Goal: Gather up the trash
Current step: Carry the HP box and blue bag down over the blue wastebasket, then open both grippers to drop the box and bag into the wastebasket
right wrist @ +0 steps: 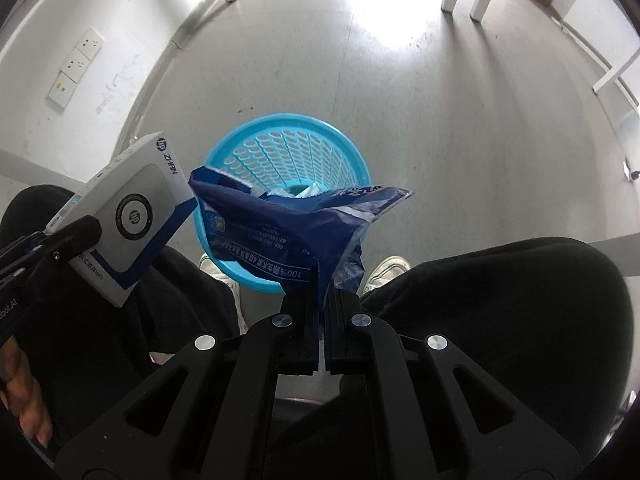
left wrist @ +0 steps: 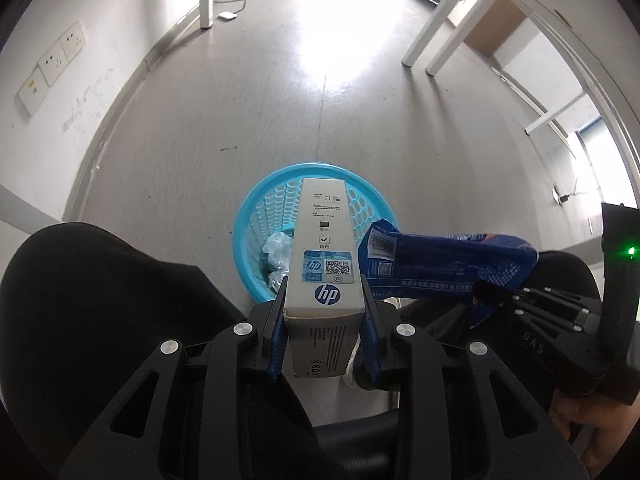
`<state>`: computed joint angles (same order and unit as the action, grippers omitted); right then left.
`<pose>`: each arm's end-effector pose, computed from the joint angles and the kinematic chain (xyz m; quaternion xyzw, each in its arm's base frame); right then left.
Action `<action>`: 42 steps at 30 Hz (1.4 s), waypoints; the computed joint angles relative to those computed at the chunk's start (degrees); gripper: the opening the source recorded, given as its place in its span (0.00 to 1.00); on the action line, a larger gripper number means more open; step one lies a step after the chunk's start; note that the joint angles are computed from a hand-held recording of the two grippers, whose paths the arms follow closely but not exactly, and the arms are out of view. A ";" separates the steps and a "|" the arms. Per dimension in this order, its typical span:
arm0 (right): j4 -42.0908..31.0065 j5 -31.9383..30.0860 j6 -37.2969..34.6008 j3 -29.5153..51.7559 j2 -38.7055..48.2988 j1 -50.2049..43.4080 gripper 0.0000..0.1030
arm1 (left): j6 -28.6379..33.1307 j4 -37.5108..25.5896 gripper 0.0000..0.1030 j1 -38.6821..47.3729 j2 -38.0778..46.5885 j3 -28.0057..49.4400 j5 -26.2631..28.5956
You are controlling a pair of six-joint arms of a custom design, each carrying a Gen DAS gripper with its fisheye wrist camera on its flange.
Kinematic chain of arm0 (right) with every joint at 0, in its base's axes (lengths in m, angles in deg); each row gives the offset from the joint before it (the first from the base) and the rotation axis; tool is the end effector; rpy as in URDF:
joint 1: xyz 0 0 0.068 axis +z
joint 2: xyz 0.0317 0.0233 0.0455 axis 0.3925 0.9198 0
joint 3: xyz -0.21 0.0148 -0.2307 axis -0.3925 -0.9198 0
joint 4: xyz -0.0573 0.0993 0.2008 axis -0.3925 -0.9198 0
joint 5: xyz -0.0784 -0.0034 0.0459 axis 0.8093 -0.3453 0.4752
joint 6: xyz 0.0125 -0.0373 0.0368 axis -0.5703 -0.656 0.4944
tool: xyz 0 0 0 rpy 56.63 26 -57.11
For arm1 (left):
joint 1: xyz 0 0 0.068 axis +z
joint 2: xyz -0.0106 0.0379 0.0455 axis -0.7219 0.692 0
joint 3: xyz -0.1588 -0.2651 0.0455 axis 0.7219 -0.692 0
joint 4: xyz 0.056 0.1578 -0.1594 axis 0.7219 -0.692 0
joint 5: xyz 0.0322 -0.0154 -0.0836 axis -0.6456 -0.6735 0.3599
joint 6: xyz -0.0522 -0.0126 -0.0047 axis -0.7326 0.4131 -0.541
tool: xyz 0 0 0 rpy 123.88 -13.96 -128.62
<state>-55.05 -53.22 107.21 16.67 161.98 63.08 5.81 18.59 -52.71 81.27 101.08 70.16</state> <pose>0.2637 0.2189 0.1730 0.0347 0.9967 0.0298 0.0671 0.2464 -0.0378 0.2166 0.0515 0.9783 -0.1459 0.1376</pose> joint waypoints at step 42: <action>10.22 -7.24 0.78 4.87 17.28 -7.30 0.28 | -6.34 10.50 0.45 -4.67 19.92 7.10 -4.37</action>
<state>-44.84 -60.46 107.99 21.54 179.25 55.78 -0.54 29.08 -57.37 101.19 108.18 65.79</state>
